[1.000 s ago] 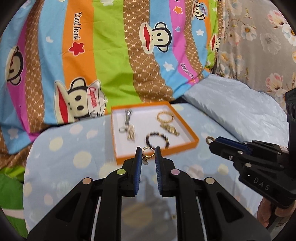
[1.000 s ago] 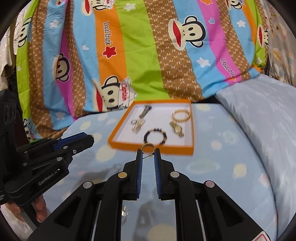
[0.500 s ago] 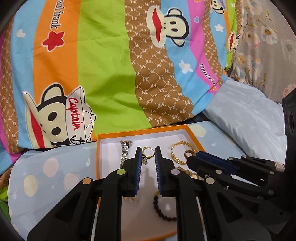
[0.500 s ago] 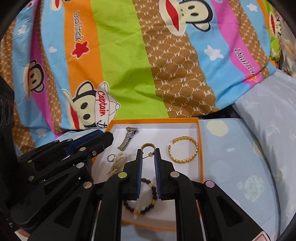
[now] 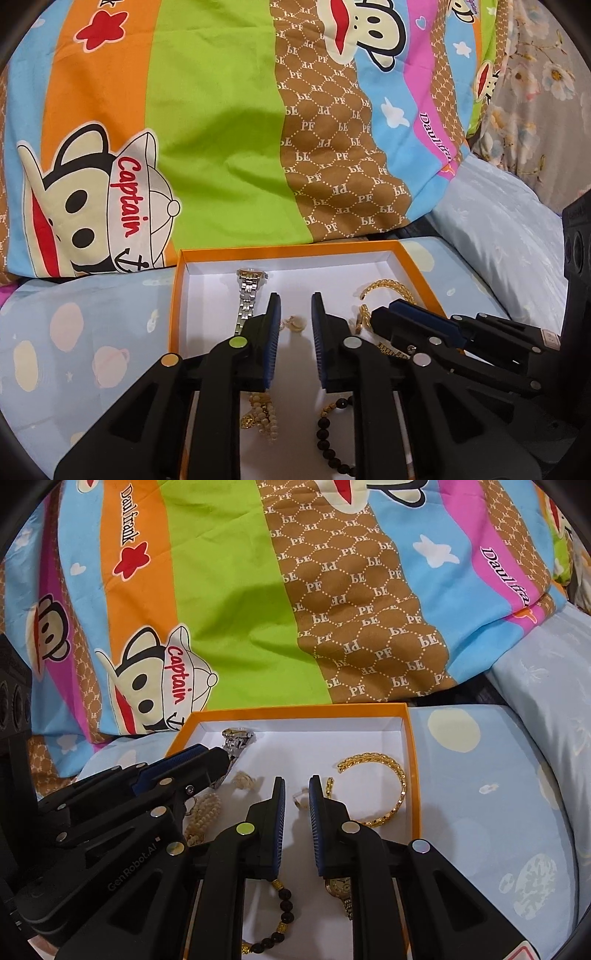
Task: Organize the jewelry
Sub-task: 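Withdraw both open tools from the orange box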
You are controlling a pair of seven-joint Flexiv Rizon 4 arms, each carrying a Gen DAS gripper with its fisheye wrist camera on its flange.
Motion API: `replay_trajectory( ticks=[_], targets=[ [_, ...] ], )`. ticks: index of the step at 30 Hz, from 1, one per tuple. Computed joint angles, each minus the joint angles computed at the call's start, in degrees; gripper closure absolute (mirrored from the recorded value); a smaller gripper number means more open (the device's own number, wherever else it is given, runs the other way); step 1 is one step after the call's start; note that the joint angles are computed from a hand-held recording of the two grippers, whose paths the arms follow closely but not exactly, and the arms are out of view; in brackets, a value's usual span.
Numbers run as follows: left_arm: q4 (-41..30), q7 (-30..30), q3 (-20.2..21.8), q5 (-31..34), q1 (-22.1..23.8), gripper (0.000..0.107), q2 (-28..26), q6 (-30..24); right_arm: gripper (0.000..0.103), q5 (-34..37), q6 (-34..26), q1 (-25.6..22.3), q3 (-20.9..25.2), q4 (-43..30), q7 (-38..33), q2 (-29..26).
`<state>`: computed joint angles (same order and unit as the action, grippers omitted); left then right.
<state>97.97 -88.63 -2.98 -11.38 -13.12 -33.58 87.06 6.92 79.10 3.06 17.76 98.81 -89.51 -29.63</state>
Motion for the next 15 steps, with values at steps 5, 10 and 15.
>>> replay_trajectory(
  ticks=[5, 10, 15],
  targets=[
    [3.47, -0.70, -1.98, -1.06, 1.88, 0.073, 2.79, 3.65, 0.089, 2.34, 2.74, -2.20, 2.05, 2.08, -1.51, 2.89],
    [13.80, -0.69, -0.30, 0.90, 1.19, 0.070, 11.68, 8.55, 0.083, 6.45, 6.85, -5.51, 4.84, 10.50, -5.95, 12.01],
    [27.58, 0.12, -3.44, 0.66, 4.36, 0.062, 21.52, 10.37, 0.066, 16.00, 9.42, -8.01, 7.55, 21.14, -12.47, 23.21]
  ],
)
